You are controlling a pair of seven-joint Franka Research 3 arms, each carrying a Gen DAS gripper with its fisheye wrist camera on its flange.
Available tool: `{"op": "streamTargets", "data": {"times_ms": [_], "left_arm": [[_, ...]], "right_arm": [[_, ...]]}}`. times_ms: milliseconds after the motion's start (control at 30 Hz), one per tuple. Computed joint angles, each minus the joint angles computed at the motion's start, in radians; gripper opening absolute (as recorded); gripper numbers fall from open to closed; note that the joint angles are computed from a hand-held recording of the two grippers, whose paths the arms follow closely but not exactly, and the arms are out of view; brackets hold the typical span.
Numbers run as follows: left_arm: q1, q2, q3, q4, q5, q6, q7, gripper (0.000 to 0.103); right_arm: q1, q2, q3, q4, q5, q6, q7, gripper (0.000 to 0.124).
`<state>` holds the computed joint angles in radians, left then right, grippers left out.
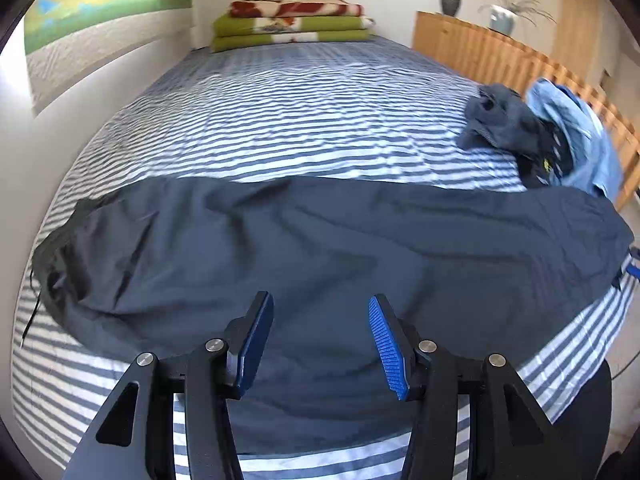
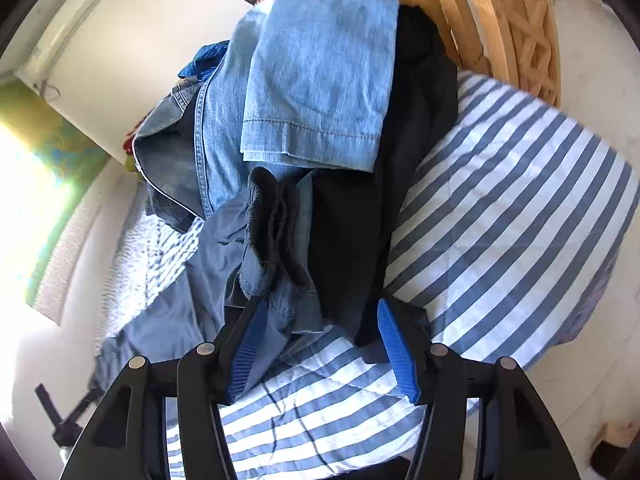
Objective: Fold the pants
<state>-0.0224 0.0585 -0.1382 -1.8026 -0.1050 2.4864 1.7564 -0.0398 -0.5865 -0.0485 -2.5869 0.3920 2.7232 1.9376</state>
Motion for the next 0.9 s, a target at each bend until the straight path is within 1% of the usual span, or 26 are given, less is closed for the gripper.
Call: {"op": "streamTargets", "data": {"times_ms": [67, 100, 167, 233, 333, 367, 400, 433, 467, 500, 533, 567, 600, 667, 700, 733, 767, 800, 867, 900], "left_arm": [[-0.029, 0.005, -0.026, 0.011, 0.008, -0.012, 0.009, 0.054], [-0.043, 0.009, -0.037, 0.017, 0.009, -0.021, 0.014, 0.054], [-0.067, 0.011, -0.051, 0.023, 0.018, -0.029, 0.012, 0.054], [-0.090, 0.012, -0.060, 0.025, 0.037, -0.033, -0.004, 0.054], [-0.106, 0.017, -0.061, 0.028, 0.057, -0.045, -0.027, 0.054], [-0.108, 0.016, -0.060, 0.027, 0.058, -0.052, -0.031, 0.054], [-0.109, 0.015, -0.058, 0.021, 0.062, -0.055, -0.036, 0.054], [-0.110, 0.014, -0.057, 0.018, 0.070, -0.059, -0.045, 0.054], [-0.106, 0.014, -0.052, 0.015, 0.066, -0.063, -0.042, 0.054], [-0.100, 0.020, -0.048, 0.018, 0.055, -0.069, -0.035, 0.054], [-0.098, 0.018, -0.048, 0.015, 0.050, -0.072, -0.035, 0.054], [-0.096, 0.016, -0.046, 0.008, 0.049, -0.068, -0.035, 0.054], [-0.088, 0.018, -0.041, 0.003, 0.044, -0.061, -0.021, 0.054], [-0.077, 0.024, -0.034, 0.007, 0.037, -0.062, -0.018, 0.054], [-0.070, 0.026, -0.032, 0.008, 0.025, -0.063, -0.016, 0.054], [-0.063, 0.027, -0.029, 0.008, 0.017, -0.062, -0.017, 0.054], [-0.056, 0.028, -0.025, 0.008, 0.009, -0.059, -0.013, 0.054], [-0.047, 0.027, -0.021, 0.007, -0.002, -0.055, -0.008, 0.054], [-0.027, 0.029, -0.014, 0.003, -0.040, -0.052, 0.007, 0.054], [-0.013, 0.032, -0.010, 0.003, -0.073, -0.060, 0.020, 0.054]], "right_arm": [[0.083, -0.009, -0.066, -0.018, 0.092, 0.040, -0.067, 0.055], [0.111, -0.010, -0.081, -0.023, 0.126, 0.060, -0.095, 0.056], [0.139, -0.006, -0.094, -0.028, 0.171, 0.093, -0.135, 0.063], [0.167, 0.019, -0.111, -0.010, 0.216, 0.105, -0.169, 0.064], [0.204, 0.081, -0.129, 0.038, 0.291, 0.117, -0.204, 0.064], [0.201, 0.101, -0.120, 0.054, 0.298, 0.124, -0.210, 0.064], [0.173, 0.123, -0.090, 0.072, 0.277, 0.126, -0.186, 0.064], [0.161, 0.136, -0.076, 0.081, 0.273, 0.135, -0.174, 0.064], [0.166, 0.151, -0.079, 0.097, 0.284, 0.137, -0.177, 0.064], [0.149, 0.166, -0.066, 0.115, 0.264, 0.117, -0.161, 0.062], [0.114, 0.178, -0.035, 0.128, 0.218, 0.102, -0.124, 0.057], [0.102, 0.187, -0.022, 0.133, 0.197, 0.105, -0.108, 0.054], [0.103, 0.195, -0.024, 0.136, 0.192, 0.105, -0.107, 0.050], [0.077, 0.210, -0.009, 0.141, 0.161, 0.091, -0.061, 0.024], [0.076, 0.207, -0.013, 0.134, 0.167, 0.091, -0.045, 0.019], [0.085, 0.197, -0.023, 0.125, 0.185, 0.101, -0.043, 0.016], [0.075, 0.184, -0.013, 0.117, 0.174, 0.107, -0.022, 0.013], [0.052, 0.171, 0.009, 0.114, 0.137, 0.107, 0.007, 0.013], [-0.011, 0.144, 0.075, 0.125, 0.013, 0.091, 0.078, 0.011], [-0.026, 0.129, 0.098, 0.136, -0.038, 0.091, 0.094, 0.011]]}}
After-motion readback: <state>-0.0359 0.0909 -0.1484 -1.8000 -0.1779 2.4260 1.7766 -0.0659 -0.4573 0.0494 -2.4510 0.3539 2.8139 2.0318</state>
